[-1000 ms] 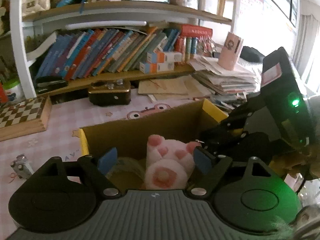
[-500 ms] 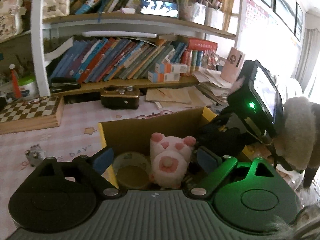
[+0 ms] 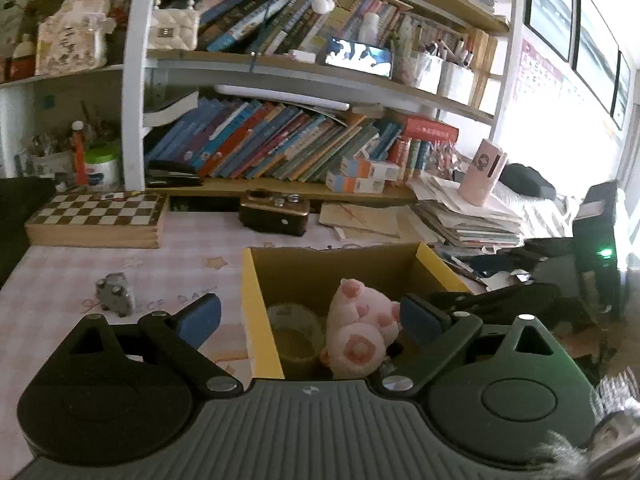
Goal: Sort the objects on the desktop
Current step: 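Open the left tool over the box while the right tool releases the clip into it, then withdraw both open tools up and away from the yellow box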
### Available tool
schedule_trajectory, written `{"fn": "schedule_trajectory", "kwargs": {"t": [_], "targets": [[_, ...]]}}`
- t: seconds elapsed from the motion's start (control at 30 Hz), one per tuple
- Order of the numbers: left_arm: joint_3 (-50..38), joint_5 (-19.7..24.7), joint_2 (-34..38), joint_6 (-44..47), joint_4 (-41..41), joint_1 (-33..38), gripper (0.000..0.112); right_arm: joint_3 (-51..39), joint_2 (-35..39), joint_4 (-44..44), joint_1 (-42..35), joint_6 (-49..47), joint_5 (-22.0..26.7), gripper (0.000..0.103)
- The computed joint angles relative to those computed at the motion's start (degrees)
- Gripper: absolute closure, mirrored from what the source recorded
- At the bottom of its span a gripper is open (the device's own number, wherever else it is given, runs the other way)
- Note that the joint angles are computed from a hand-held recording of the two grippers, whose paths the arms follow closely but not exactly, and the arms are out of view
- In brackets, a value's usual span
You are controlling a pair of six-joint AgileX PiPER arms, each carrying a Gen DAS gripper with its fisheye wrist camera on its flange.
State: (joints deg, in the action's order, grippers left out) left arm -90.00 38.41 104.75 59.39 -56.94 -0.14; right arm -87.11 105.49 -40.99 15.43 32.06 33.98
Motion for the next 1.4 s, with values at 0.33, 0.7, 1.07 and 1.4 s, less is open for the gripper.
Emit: {"fn": "schedule_trajectory", "kwargs": {"t": [0.33, 0.7, 1.07, 1.4], "targets": [[7.4, 0.3, -4.1, 3.6, -3.0, 4.0, 0.015, 13.2, -10.1, -13.9, 4.8, 29.8, 0.2, 0.035], [12.4, 2.7, -6.2, 13.3, -7.4, 9.2, 0.015, 19.9, -13.0, -21.8, 15.1, 54.7, 9.8, 0.035], [15.4, 10.3, -6.4, 22.2, -9.1, 17.1, 0.013, 18.1, -8.7, -18.8, 28.7, 68.8, 22.6, 0.027], [14.2, 17.6, -4.5, 24.2, -3.5, 22.3, 0.009, 9.0, -1.4, -11.7, 36.3, 67.4, 31.2, 0.017]]}}
